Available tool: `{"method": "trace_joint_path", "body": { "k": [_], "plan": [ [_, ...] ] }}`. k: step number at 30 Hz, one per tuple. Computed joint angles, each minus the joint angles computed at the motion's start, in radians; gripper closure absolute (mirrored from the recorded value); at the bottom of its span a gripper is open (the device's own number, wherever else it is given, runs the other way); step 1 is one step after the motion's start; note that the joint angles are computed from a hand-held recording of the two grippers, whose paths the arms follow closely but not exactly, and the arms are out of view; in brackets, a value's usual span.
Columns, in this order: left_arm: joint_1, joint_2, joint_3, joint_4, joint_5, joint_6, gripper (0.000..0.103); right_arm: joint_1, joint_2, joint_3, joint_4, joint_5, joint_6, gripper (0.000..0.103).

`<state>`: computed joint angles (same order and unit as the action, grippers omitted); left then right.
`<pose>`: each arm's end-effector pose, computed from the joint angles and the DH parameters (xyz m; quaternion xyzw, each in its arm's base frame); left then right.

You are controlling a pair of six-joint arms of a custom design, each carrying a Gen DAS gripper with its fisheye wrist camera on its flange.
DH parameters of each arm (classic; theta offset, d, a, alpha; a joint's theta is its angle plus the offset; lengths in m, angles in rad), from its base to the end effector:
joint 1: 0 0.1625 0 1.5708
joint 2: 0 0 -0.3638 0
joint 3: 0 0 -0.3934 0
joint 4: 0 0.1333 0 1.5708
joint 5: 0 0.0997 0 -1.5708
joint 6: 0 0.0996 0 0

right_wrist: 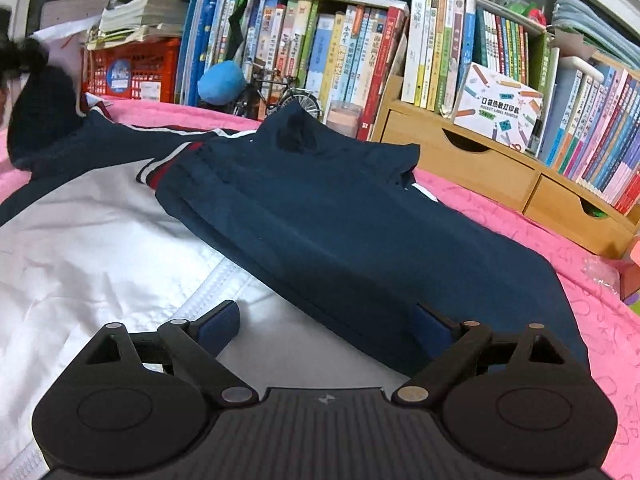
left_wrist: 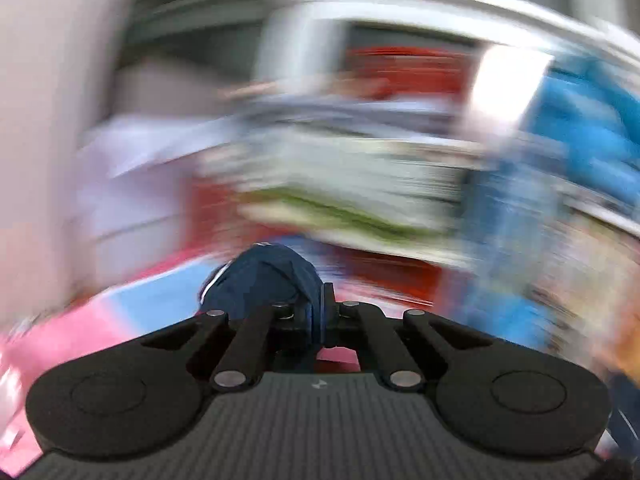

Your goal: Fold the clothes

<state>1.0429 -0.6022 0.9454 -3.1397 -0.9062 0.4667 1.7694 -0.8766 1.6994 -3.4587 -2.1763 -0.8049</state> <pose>-0.2236 -0.7700 0.3035 0.2040 0.7691 -0.5516 0.2501 0.1975 -0.5930 0.2013 0.2628 -0.7938 0.3859 0.3898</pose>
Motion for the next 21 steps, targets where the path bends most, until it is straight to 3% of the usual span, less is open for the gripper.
{"method": "trace_joint_path", "body": {
  "k": [2,6,10,12,14,15,16,18,21],
  "plan": [
    [-0.035,-0.073,0.128,0.121,-0.038,-0.02,0.096,0.001,-0.001,-0.003,0.008,-0.005,0.008,0.01],
    [-0.075,-0.172,0.296,0.423,-0.091,-0.077,0.083,0.006,-0.045,-0.009,0.11,0.017,0.145,0.01],
    [-0.087,-0.268,0.431,0.528,-0.157,-0.146,0.073,0.021,-0.083,-0.031,0.199,0.073,0.252,0.009],
    [-0.079,-0.344,0.51,0.509,-0.234,-0.161,0.068,0.046,-0.075,-0.068,0.228,0.106,0.242,0.006],
    [-0.073,-0.416,0.589,0.458,-0.289,-0.162,0.049,0.076,-0.015,-0.133,0.246,0.131,0.179,0.002],
    [-0.075,-0.442,0.629,0.397,-0.27,-0.143,0.036,0.09,0.022,-0.171,0.256,0.142,0.145,0.001],
    [-0.077,-0.464,0.666,0.329,-0.238,-0.117,0.033,0.104,0.058,-0.211,0.269,0.154,0.11,0.001],
    [-0.081,-0.485,0.713,0.209,-0.149,-0.057,0.034,0.131,0.133,-0.299,0.302,0.179,0.042,0.001],
    [-0.076,-0.504,0.743,0.148,-0.055,-0.048,0.034,0.165,0.311,-0.498,0.354,0.206,-0.071,0.001]
  ]
}}
